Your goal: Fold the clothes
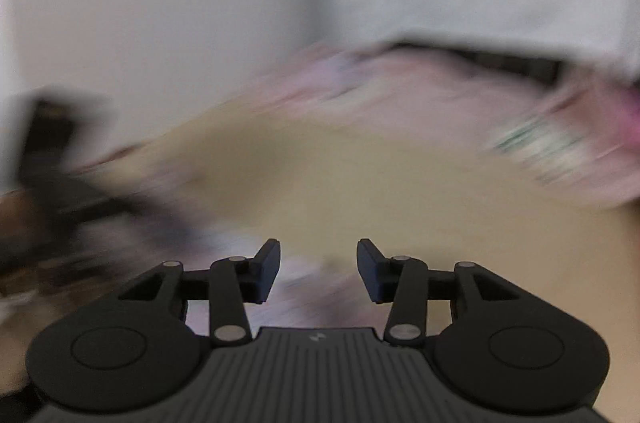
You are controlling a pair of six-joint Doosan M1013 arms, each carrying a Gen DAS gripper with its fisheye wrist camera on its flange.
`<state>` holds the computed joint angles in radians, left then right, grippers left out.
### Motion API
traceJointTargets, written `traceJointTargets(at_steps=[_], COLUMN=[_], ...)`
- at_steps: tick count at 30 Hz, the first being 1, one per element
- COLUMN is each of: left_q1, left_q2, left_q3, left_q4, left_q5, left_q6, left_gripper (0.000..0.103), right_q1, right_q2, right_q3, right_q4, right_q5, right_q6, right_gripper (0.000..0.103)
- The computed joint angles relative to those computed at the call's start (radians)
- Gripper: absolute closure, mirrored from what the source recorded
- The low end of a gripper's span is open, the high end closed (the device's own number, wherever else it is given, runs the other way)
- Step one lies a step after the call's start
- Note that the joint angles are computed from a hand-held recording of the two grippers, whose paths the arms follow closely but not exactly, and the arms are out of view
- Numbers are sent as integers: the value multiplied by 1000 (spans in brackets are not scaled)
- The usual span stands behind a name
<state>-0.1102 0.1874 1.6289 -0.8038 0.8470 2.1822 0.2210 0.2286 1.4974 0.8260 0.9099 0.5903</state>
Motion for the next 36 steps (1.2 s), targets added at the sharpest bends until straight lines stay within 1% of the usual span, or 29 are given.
traceJointTargets(at_steps=[1, 2, 3, 5, 6, 9, 10, 11, 12, 13, 14, 15, 16, 17, 19, 20, 21, 23, 24, 25, 26, 27, 29, 30, 32, 33, 34, 35, 36], left_q1=[-16, -21, -20, -19, -16, -4, 1, 5, 6, -1, -12, -32, -56, -74, -93, -95, -92, -91, -93, -102, -110, -112, -113, -111, -101, -96, -90, -85, -78], left_q2=[19, 29, 32, 23, 17, -27, -41, -55, -62, -54, -42, -30, -22, -17, 10, 27, 39, 35, 29, 12, -3, -15, -42, -53, -76, -87, -97, -107, -115], left_q3=[-23, -29, -22, 5, 20, 65, 79, 93, 100, 88, 71, 52, 37, 30, 1, -17, -27, -18, -6, 19, 41, 61, 101, 118, 136, 145, 155, 162, 168], left_q4=[66, 80, 65, 76, 51, -125, -190, -255, -314, -344, -339, -294, -220, -159, -20, 39, 68, 108, 138, 192, 249, 273, 264, 226, 45, -40, -131, -176, -170], left_q5=[-29, -61, -103, -208, -248, -267, -269, -268, -240, -160, -89, -43, -39, -60, -64, -48, -44, -125, -186, -293, -392, -470, -605, -651, -644, -639, -632, -612, -571], left_q6=[-68, -99, -120, -234, -242, -71, -8, 56, 122, 179, 212, 215, 184, 148, 3, -81, -137, -171, -191, -219, -252, -260, -249, -215, -60, 11, 89, 128, 134], left_gripper=[25, 27, 27, 27, 27, 26, 21, 11, 9, 9, 9, 9, 11, 12, 12, 17, 20, 21, 21, 21, 20, 20, 19, 18, 16, 16, 14, 11, 10], right_q1=[0, 6, 13, 16, 17, 15, 16, 20, 24, 32, 44, 53, 61, 68, 77, 73, 65, 36, 20, 3, -10, -15, -4, 3, 16, 24, 34, 45, 53], right_q2=[7, 12, 19, 37, 43, 39, 39, 40, 43, 48, 58, 64, 65, 67, 68, 64, 59, 52, 52, 52, 54, 56, 68, 80, 116, 138, 159, 175, 183], right_q3=[-3, 4, 8, 7, 8, 26, 30, 32, 34, 30, 18, 12, 11, 11, 11, 14, 19, 18, 13, 6, 1, -1, -20, -37, -84, -110, -136, -156, -164], right_q4=[-15, -51, -95, -155, -177, -210, -210, -207, -201, -215, -257, -296, -332, -372, -444, -449, -412, -202, -123, -81, -53, -46, -116, -141, -153, -156, -163, -173, -174], right_q5=[46, 46, 43, 31, 2, -182, -242, -291, -339, -377, -402, -429, -457, -484, -529, -536, -536, -474, -413, -333, -265, -222, -153, -109, -15, 13, 29, 14, -27], right_q6=[6, 32, 71, 151, 192, 308, 314, 285, 254, 236, 240, 254, 280, 310, 371, 386, 359, 179, 112, 75, 32, -13, -22, -21, -11, 18, 53, 99, 150], right_gripper=[62, 62, 62, 66, 66, 66, 64, 60, 59, 59, 59, 59, 59, 59, 59, 59, 59, 59, 59, 59, 59, 59, 59, 59, 59, 59, 62, 66, 67])
